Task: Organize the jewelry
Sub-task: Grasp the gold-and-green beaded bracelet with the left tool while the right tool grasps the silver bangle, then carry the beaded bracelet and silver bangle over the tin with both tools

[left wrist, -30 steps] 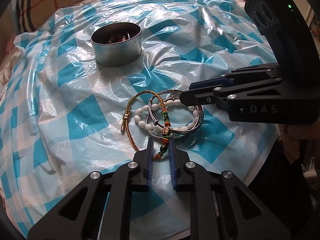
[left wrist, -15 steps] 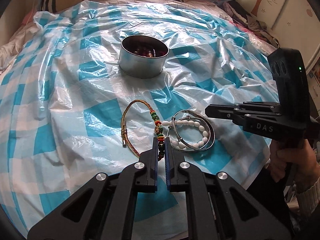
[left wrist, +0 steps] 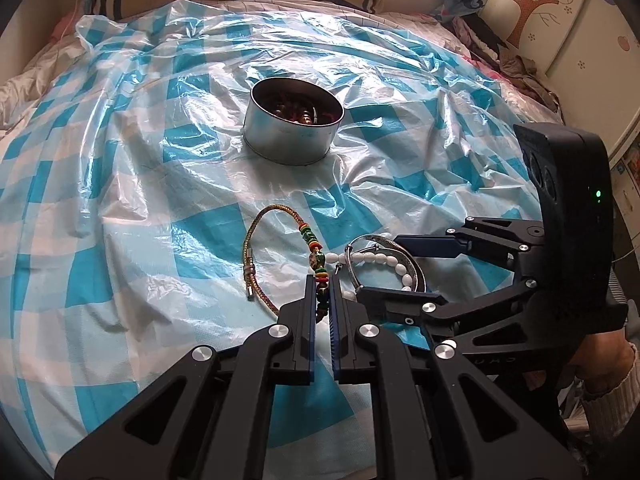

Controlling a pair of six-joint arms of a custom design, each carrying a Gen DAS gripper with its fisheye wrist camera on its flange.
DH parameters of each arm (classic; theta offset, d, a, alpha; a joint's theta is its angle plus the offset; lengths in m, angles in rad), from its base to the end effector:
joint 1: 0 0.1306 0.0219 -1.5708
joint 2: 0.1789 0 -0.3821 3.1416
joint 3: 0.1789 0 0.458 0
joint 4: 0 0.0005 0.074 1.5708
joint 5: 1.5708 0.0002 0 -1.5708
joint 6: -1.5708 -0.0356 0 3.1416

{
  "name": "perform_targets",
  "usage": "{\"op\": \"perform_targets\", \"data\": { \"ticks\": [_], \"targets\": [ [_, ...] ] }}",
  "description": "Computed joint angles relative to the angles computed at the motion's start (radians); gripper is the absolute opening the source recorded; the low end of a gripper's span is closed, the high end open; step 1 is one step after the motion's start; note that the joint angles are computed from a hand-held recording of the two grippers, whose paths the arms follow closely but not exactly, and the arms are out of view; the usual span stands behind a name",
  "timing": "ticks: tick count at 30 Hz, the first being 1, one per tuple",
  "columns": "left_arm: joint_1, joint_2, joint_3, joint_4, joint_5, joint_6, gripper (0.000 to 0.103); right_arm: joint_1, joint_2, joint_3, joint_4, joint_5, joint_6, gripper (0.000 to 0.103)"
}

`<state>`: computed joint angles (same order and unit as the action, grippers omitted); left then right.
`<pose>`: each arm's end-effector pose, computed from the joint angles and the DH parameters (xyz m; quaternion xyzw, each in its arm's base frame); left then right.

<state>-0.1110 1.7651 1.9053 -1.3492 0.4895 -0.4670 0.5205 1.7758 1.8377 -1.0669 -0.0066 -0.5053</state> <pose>0.6459 -0.0893 0.4517 0.3138 0.9024 -0.2037 0.2140 0.5907 0.3383 0.4206 -0.0082 0.9602 0.1397 0.2417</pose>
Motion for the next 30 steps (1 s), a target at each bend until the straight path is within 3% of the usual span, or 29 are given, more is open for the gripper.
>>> {"op": "perform_targets", "data": {
  "ticks": [8, 18, 30],
  "targets": [
    [-0.005, -0.048, -0.051, 0.09, 0.01, 0.036, 0.005, -0.004, -0.116, -0.138, 0.154, 0.049, -0.108, 0.06],
    [-0.007, -0.105, -0.109, 0.216, 0.071, 0.112, 0.005, -0.029, -0.218, -0.293, 0.404, 0.013, -0.28, 0.06],
    [-0.032, -0.122, -0.124, 0.323, 0.071, 0.171, 0.005, -0.052, -0.262, -0.387, 0.616, 0.01, -0.376, 0.06]
  ]
}}
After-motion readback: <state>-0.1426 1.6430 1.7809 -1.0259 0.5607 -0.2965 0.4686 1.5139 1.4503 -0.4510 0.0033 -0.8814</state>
